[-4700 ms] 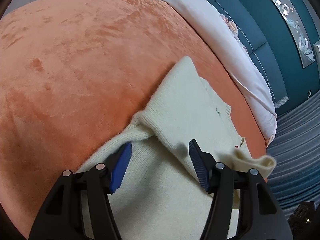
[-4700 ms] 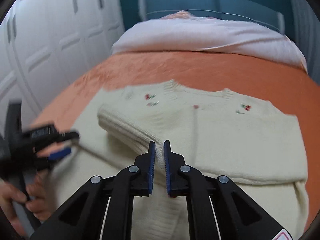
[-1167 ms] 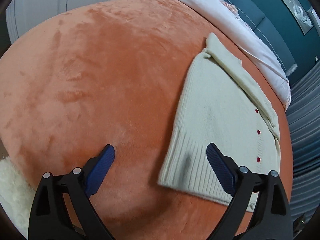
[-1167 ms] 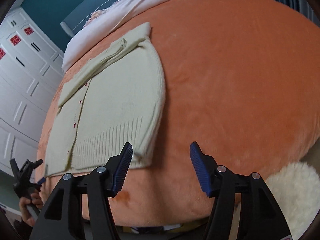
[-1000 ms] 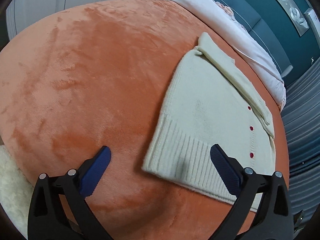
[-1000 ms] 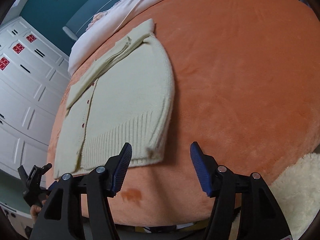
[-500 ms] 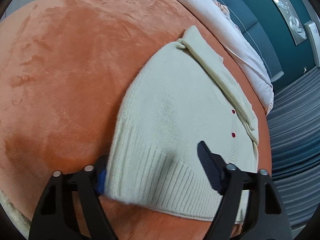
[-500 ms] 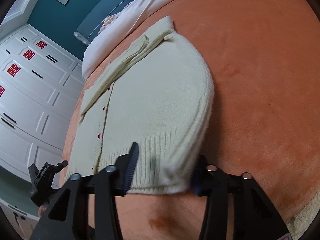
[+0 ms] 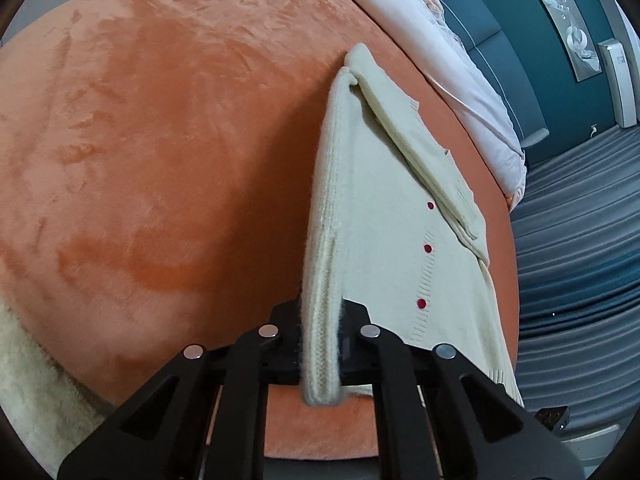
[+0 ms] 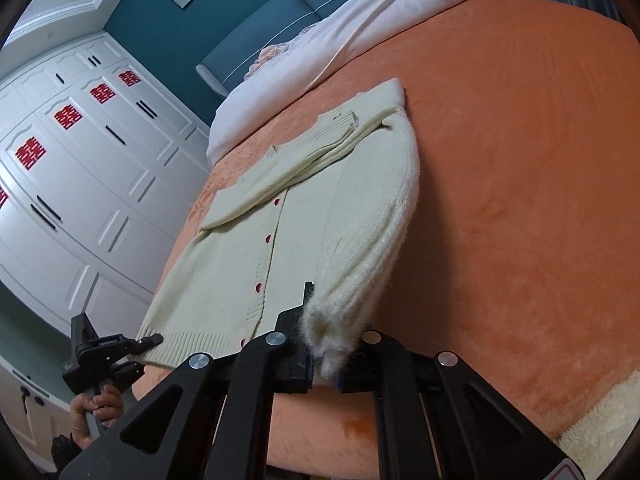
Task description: Fold small clothes
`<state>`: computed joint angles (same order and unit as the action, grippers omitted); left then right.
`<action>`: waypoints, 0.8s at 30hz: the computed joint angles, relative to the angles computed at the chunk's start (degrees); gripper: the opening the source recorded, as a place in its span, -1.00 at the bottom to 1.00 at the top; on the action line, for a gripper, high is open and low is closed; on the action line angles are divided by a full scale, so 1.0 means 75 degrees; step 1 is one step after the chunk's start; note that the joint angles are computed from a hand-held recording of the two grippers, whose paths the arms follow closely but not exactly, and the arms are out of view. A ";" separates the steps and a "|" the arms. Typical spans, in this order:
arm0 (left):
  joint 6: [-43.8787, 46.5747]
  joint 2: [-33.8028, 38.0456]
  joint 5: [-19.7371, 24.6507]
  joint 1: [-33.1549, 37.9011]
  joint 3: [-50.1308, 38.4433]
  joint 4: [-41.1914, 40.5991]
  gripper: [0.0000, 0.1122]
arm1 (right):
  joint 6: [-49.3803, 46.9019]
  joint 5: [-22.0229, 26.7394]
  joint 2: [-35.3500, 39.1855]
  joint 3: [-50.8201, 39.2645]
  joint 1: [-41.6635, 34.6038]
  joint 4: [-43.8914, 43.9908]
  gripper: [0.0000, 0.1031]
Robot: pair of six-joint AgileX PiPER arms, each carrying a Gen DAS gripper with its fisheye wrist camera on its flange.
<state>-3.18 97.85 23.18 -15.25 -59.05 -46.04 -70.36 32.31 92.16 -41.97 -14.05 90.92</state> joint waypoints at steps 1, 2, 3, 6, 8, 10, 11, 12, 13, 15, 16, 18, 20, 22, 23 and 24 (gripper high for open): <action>0.0098 -0.0223 0.0114 0.0042 0.0198 -0.0044 -0.86 | 0.0204 0.0100 -0.0215 0.0136 -0.0091 -0.0406 -0.87; 0.0192 -0.0502 0.0262 0.0088 0.0461 -0.0066 -0.86 | 0.0429 0.0233 -0.0464 0.0316 -0.0225 -0.0846 -0.87; 0.0278 -0.0775 0.0426 0.0159 0.0710 -0.0070 -0.86 | 0.0722 0.0447 -0.0739 0.0527 -0.0398 -0.1327 -0.87; 0.0248 -0.1957 0.1039 0.0379 0.1687 0.0176 -0.86 | 0.1879 0.1276 -0.1766 0.1071 -0.0756 -0.3391 -0.87; -0.0203 -0.2806 0.1598 0.0482 0.2114 0.0807 -0.86 | 0.2592 0.2031 -0.2666 0.1404 -0.0749 -0.4918 -0.87; -0.0751 -0.3703 0.2349 0.0635 0.2363 0.1386 -0.86 | 0.3216 0.3165 -0.3541 0.1550 -0.0918 -0.5934 -0.87; -0.1075 -0.4176 0.2668 0.0735 0.2443 0.1561 -0.86 | 0.3381 0.3761 -0.3961 0.1544 -0.1129 -0.6154 -0.87; -0.1324 -0.4512 0.2854 0.0835 0.2421 0.1667 -0.86 | 0.3478 0.4283 -0.4353 0.1442 -0.1355 -0.6244 -0.87; -0.1400 -0.4709 0.2966 0.0980 0.2270 0.1618 -0.86 | 0.3525 0.4623 -0.4656 0.1240 -0.1547 -0.6197 -0.87; -0.1114 -0.4571 0.2757 0.1144 0.1754 0.1324 -0.85 | 0.3433 0.4583 -0.4867 0.0676 -0.1684 -0.5775 -0.87; -0.0578 -0.4248 0.2465 0.1170 0.1390 0.0944 -0.85 | 0.3250 0.4259 -0.4745 0.0382 -0.1651 -0.5359 -0.87; -0.0071 -0.3245 0.1671 0.0889 0.0364 0.0950 -0.85 | 0.2724 0.3155 -0.4099 -0.0081 -0.1293 -0.4319 -0.87; -0.0369 -0.1852 0.0984 0.0589 -0.0976 0.1521 -0.84 | 0.2061 0.1805 -0.2903 -0.0628 -0.0653 -0.2979 -0.86; -0.1707 -0.0324 0.0287 0.0258 -0.2401 0.2744 -0.78 | 0.1450 0.0500 -0.1634 -0.1331 0.0090 -0.1824 -0.80; -0.2470 0.0440 0.0241 0.0164 -0.3155 0.3430 -0.76 | 0.1350 -0.0263 -0.0970 -0.1773 0.0491 -0.1527 -0.77; -0.3228 0.1204 0.0349 0.0067 -0.3919 0.4190 -0.64 | 0.1556 -0.0901 -0.0390 -0.2155 0.0813 -0.1422 -0.68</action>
